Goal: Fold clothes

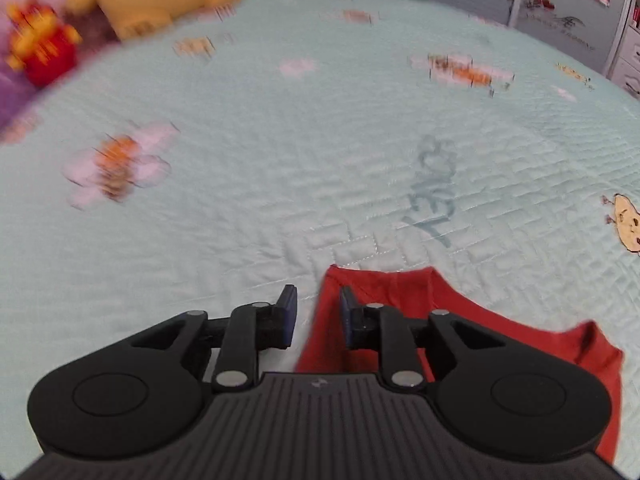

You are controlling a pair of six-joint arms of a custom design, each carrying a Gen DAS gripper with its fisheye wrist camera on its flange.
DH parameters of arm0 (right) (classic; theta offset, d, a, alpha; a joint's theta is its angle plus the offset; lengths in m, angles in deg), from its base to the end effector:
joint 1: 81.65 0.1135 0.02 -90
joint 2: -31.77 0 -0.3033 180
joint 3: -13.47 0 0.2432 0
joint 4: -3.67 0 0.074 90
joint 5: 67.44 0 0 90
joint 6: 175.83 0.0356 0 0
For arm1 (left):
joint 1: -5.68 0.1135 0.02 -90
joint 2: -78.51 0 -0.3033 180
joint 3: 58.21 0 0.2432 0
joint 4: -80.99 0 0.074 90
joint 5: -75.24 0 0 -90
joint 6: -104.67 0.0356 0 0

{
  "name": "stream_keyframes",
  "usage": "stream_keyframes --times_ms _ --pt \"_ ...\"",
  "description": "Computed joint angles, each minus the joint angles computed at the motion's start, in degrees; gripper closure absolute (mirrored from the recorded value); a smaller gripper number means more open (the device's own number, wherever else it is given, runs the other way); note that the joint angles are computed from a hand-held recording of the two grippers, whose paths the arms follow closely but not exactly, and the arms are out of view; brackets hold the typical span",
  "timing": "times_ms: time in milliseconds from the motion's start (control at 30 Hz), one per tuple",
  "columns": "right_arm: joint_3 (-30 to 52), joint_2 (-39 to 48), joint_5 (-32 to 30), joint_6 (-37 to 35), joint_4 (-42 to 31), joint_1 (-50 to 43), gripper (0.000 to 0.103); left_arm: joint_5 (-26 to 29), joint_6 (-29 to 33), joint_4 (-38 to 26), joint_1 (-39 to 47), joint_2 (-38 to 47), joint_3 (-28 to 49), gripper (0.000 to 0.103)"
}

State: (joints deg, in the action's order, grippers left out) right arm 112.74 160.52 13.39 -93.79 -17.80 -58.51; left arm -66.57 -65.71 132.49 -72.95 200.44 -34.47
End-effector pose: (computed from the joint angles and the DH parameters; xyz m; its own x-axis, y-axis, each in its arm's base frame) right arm 0.4486 0.1979 0.1456 -0.6407 -0.4225 -0.6411 -0.5745 0.8177 0.0353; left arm 0.0692 -0.2020 0.0603 -0.5168 -0.5221 -0.6785 -0.0579 0.8120 -0.5807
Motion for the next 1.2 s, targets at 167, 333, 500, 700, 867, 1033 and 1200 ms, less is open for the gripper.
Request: stream_keyframes --times_ms 167,333,500,700,867,1033,1200 --pt "-31.78 -22.46 -2.08 -17.76 12.98 -3.23 0.065 0.12 0.4 2.09 0.16 0.71 -0.5 0.045" --pt "-47.24 -27.6 -0.35 -17.84 23.86 -3.95 0.055 -0.82 0.35 -2.45 -0.23 -0.54 1.34 0.043" --pt "-46.28 -20.14 3.86 -13.22 31.22 0.91 0.056 -0.92 0.12 -2.75 -0.11 -0.56 1.41 0.043" --pt "-43.87 -16.82 5.17 -9.83 32.43 -0.02 0.067 -0.73 0.23 -0.25 -0.05 0.27 0.61 0.043" --pt "-47.15 -15.57 7.16 -12.87 38.85 1.2 0.081 -0.75 0.44 -0.15 -0.11 0.27 0.71 0.042" --pt "-49.77 -19.17 5.06 -4.87 42.46 -2.35 0.095 -0.52 0.69 1.1 0.16 0.62 0.4 0.041" --pt "-50.21 -25.07 2.58 2.11 39.86 -12.91 0.095 -0.47 -0.02 2.58 0.1 0.93 -0.36 0.041"
